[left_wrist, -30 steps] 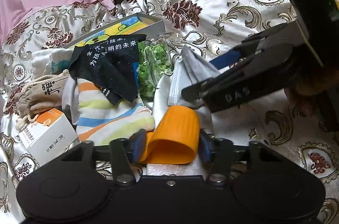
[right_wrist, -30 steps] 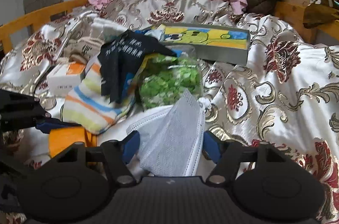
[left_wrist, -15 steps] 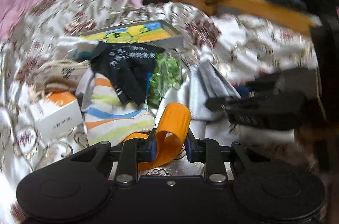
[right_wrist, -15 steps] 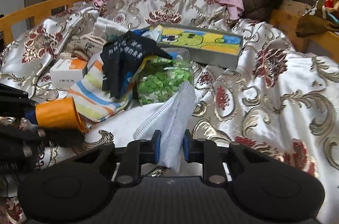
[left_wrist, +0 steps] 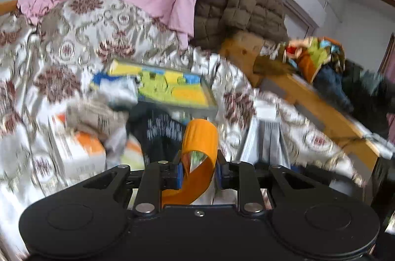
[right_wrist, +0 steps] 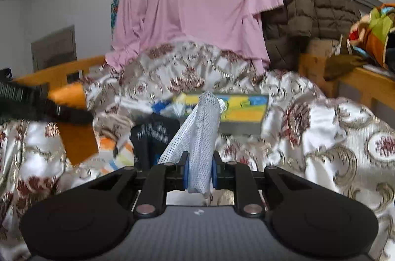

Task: Organize soft objects
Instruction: 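Carry the orange strap and grey mask in both tools over the painted tray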

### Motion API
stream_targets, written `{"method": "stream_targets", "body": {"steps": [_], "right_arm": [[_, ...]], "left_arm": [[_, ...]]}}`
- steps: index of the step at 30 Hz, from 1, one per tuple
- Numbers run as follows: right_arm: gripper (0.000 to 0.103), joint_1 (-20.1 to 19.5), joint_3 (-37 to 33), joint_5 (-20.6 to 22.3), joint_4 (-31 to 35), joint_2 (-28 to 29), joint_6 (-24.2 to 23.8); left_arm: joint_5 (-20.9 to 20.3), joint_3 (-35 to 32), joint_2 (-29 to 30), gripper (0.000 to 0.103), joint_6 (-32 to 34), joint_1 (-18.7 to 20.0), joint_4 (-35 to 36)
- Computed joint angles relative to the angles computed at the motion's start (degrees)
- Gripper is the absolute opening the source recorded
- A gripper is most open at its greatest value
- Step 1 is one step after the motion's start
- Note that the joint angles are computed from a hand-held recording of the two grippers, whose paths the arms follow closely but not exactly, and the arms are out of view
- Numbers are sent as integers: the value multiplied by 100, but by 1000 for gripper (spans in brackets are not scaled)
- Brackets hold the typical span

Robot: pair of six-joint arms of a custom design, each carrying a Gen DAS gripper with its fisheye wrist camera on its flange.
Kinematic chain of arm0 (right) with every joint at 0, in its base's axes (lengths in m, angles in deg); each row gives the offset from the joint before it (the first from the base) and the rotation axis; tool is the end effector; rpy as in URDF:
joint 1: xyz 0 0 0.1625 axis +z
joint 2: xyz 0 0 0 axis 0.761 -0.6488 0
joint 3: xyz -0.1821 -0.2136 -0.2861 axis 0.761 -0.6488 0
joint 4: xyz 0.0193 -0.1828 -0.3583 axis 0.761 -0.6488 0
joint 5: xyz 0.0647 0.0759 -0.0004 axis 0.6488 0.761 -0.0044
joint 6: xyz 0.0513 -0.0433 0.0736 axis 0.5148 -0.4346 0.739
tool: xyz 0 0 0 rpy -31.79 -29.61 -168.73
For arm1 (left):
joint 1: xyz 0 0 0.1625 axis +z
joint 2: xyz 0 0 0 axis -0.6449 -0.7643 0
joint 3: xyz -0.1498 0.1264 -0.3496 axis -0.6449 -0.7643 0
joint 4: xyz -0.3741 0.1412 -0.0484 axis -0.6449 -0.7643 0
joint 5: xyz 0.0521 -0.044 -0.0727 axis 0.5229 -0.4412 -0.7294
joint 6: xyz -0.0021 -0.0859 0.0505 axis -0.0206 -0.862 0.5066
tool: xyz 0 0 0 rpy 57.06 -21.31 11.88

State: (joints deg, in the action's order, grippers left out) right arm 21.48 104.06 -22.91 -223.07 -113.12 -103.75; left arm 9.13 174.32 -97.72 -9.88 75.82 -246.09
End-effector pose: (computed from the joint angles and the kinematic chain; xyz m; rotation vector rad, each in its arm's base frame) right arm 0.0048 -0.4983 0.2207 1.0948 -2.2847 1.2312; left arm -0.2648 -0.4500 0.0347 0.4115 2.4286 -1.3313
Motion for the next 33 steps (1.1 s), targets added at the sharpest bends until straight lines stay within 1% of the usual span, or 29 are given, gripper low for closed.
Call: {"method": "stream_targets", "body": {"steps": [2,4,8,10,13,14,18,22,24,28,33], "right_arm": [[19,155,-139,-46,70,3,183],[19,303,-329,-7,246,10,362],[19,802,-1078,-315,591,353,668],[19,1046,-1532,-491,834,587,759],[19,1334,-2284,-760,1285,1008,848],[19,1429,-2587,-859,1400,1204,839],[19,1608,-3573,-993,1623,1894,693],[19,1592,-4376,-960,1763,2408,889],[19,1563,-4732,-1022,1828,2613,974],[19,1549,-5671,-1341,2102,3130,1176],[19,1521,-6884,-1753,2543,3852,1215]], "left_arm": [[82,-188,-260,26,205,33,264],[114,-459,-453,26,402,105,534],[33,-1220,-592,26,1119,371,951],[-128,-1579,-602,26,1245,567,1218],[-569,-2067,-626,26,1234,947,1635],[-665,-2200,-581,26,1335,1053,1640],[-1139,-2819,-299,26,1654,1570,1477],[-1627,-3558,103,26,1892,1971,1576],[-1878,-4042,380,26,1900,2148,1783],[-2278,-5208,1073,26,2061,2424,2337],[-2674,-6814,2031,26,2133,2711,3119]]}}
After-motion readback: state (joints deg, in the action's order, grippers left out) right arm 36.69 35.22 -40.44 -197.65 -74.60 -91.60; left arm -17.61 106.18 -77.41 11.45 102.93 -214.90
